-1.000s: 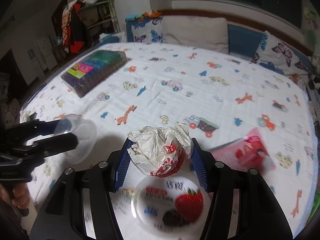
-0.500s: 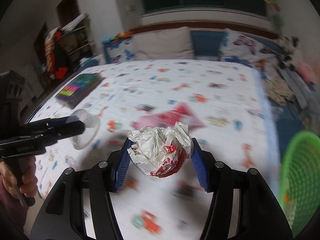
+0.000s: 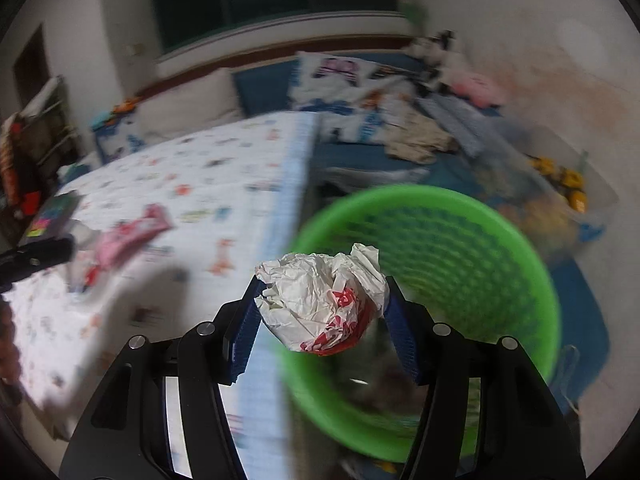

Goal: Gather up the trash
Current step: 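Carry the tissue and clear cup over the green basket and release both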

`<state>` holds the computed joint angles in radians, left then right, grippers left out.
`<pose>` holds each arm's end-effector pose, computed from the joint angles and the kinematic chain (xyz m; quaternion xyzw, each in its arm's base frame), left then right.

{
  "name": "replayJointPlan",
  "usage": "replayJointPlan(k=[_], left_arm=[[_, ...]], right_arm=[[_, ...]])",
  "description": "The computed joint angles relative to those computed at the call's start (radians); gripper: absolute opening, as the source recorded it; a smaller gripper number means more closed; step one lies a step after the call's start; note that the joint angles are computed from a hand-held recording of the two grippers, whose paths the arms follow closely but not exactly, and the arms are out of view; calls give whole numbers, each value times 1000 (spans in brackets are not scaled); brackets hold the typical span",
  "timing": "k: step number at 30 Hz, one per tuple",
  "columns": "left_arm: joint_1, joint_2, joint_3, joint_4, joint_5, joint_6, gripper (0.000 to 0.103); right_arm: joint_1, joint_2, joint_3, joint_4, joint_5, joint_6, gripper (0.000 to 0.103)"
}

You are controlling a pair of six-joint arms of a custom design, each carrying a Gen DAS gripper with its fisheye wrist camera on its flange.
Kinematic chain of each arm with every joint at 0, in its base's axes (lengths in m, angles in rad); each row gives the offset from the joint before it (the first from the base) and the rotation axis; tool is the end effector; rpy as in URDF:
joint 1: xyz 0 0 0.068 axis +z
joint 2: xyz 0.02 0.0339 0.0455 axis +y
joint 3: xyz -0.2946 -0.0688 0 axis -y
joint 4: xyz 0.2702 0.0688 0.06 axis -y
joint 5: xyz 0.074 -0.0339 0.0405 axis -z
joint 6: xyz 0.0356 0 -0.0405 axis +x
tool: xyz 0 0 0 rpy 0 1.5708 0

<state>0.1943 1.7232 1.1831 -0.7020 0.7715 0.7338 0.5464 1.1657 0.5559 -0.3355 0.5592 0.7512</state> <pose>0.3575 0.0450 0.2230 0.3029 0.8646 -0.2641 0.3017 0.1984 0.0986 0.1942 0.1780 0.9011 -0.0305 0.3943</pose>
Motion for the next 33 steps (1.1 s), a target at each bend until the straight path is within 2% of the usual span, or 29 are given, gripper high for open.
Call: replayJointPlan(k=[8,14,19,25,33], left_arm=[[-191,-63,-74,71,-60,-96,55],[-326,-79,-102,136,-115,-168,55],[-418,-67,-102,170,-155,-221,55],[-519,-39,-104,214,-202,-265,55],[-624,46,-80,260,-281,-303,55]], right_arm=[[-211,-150,-156,-7,-61,-74,61],[-365,-166,-225,68,-135,-174,61],[-468,-174,-266,137,-201,-237,68],[-530,-240,-293,144,-245,-275,70],[-530,-430,-320,38,-242,-269,72]])
